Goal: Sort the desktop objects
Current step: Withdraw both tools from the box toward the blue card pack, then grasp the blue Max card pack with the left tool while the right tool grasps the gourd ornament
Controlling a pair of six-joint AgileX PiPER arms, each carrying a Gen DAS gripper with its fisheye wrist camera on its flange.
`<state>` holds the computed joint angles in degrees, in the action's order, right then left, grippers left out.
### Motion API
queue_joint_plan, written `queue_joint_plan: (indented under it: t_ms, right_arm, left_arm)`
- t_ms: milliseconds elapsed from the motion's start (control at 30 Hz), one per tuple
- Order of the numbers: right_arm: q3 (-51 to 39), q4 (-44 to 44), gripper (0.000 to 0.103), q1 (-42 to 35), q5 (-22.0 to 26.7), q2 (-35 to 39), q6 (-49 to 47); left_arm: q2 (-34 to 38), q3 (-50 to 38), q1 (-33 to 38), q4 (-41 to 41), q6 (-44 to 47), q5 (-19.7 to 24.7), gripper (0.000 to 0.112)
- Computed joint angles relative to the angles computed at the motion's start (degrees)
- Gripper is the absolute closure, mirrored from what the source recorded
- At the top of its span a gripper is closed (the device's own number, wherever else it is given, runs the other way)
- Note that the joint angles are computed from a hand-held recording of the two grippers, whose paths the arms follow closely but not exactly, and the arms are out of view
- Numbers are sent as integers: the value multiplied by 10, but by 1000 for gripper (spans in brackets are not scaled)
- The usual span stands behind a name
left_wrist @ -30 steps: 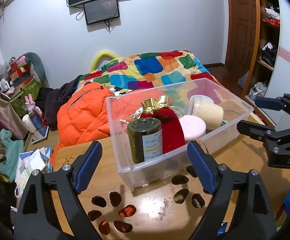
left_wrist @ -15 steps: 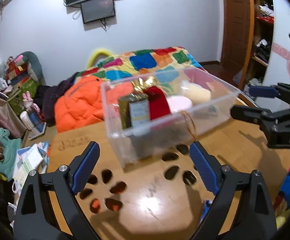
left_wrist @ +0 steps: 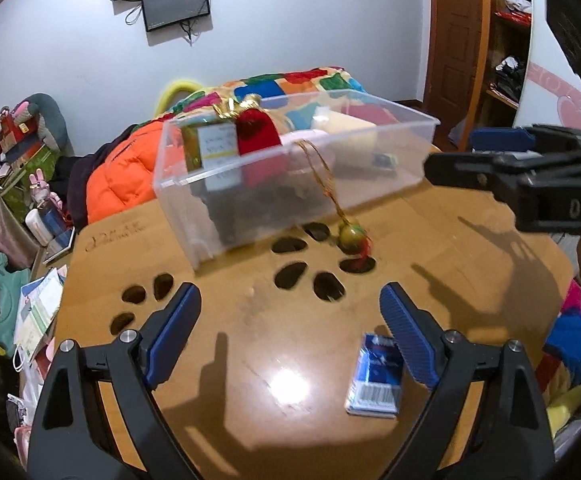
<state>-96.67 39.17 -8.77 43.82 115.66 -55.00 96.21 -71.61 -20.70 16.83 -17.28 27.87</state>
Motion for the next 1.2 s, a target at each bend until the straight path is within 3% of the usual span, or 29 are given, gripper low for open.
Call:
queue_joint_plan:
  t_ms: [167, 433, 500, 933, 1133, 1200]
  right_arm:
    - [7, -2, 22, 1, 2, -2, -4]
    - [7, -19, 22, 13, 6, 10, 8]
    - [6, -23, 22, 16, 5, 13, 10]
    - [-17, -90, 23, 69, -7, 49, 40]
    - [-38, -113, 26, 86, -8, 71, 59]
    - [-46, -121, 33, 90, -6, 78, 67]
  left_arm:
    - [-8, 28, -15, 7, -1, -6, 42]
    - [-28, 63, -10, -86, 74, -28, 43]
    - [-32, 71, -6, -127, 114, -34, 49]
    - [-51, 101, -1, -201, 182, -56, 67]
    - [-62, 113, 6, -245, 224, -57, 68]
    - [-62, 112, 10, -250, 222, -55, 68]
